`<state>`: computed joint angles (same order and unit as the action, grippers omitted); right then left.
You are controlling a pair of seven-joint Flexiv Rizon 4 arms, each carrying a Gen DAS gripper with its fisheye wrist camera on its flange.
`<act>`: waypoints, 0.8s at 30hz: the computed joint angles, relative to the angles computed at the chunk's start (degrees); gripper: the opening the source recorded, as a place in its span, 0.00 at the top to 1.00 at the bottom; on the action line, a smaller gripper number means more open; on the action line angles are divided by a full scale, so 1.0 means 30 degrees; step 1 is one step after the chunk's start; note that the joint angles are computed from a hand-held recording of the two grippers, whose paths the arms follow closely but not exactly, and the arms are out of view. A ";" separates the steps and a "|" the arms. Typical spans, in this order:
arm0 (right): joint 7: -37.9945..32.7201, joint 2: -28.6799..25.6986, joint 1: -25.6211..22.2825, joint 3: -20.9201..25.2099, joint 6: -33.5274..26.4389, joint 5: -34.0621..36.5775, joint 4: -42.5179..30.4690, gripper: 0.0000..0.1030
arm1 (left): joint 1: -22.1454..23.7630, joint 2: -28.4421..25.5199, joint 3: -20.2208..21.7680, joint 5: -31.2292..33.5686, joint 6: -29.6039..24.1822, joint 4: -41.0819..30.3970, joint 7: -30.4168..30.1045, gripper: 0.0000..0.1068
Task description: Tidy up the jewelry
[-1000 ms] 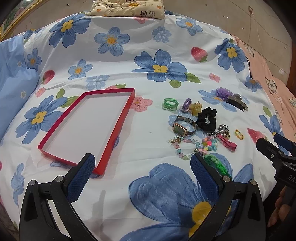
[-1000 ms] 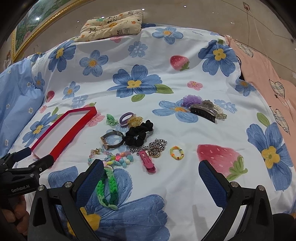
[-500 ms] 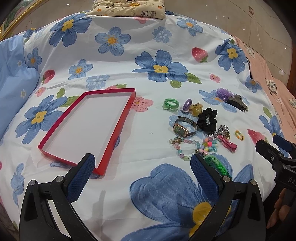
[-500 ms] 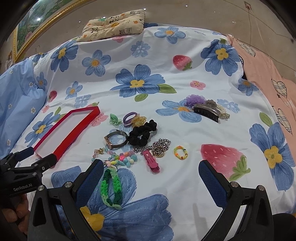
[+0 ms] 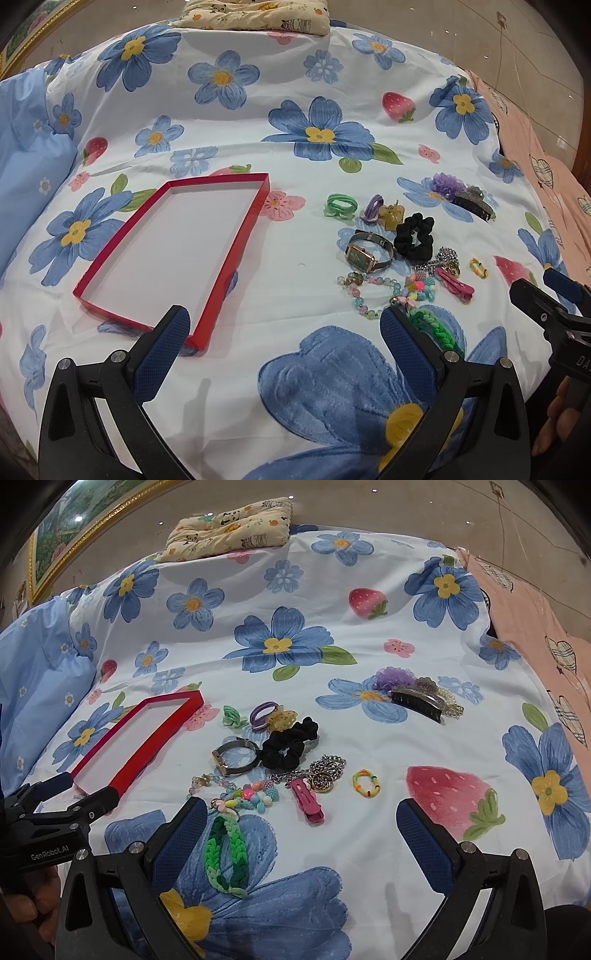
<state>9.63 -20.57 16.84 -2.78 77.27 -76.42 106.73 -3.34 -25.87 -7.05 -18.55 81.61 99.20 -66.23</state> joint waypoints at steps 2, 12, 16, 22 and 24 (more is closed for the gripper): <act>0.0002 -0.0017 -0.0002 -0.0003 0.0022 -0.0023 -0.0012 0.00 | -0.0024 0.0025 0.0051 0.0037 -0.0102 -0.0011 -0.0043 0.04; 0.0044 -0.0240 0.0008 -0.0146 0.0456 -0.0045 -0.0197 0.00 | -0.0138 -0.0601 0.0216 0.0255 -0.0559 -0.0705 -0.0278 0.04; 0.0003 -0.0430 -0.0023 -0.0222 0.0810 0.0027 -0.0336 0.00 | -0.0076 -0.0735 0.0193 0.0257 -0.0806 -0.0988 -0.0271 0.04; -0.0805 -0.0748 0.0108 -0.0397 0.1097 0.0924 -0.0657 0.00 | -0.0009 -0.1212 0.0177 0.0334 -0.1353 -0.1799 -0.0167 0.04; -0.1264 -0.0880 0.0177 -0.0463 0.1160 0.1440 -0.0780 0.01 | 0.0112 -0.1384 0.0028 0.0183 -0.1684 -0.2142 0.0008 0.04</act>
<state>5.84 -23.21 17.38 -4.17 80.75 -72.10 104.39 -3.00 -30.02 -6.97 -18.00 76.56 92.77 -66.21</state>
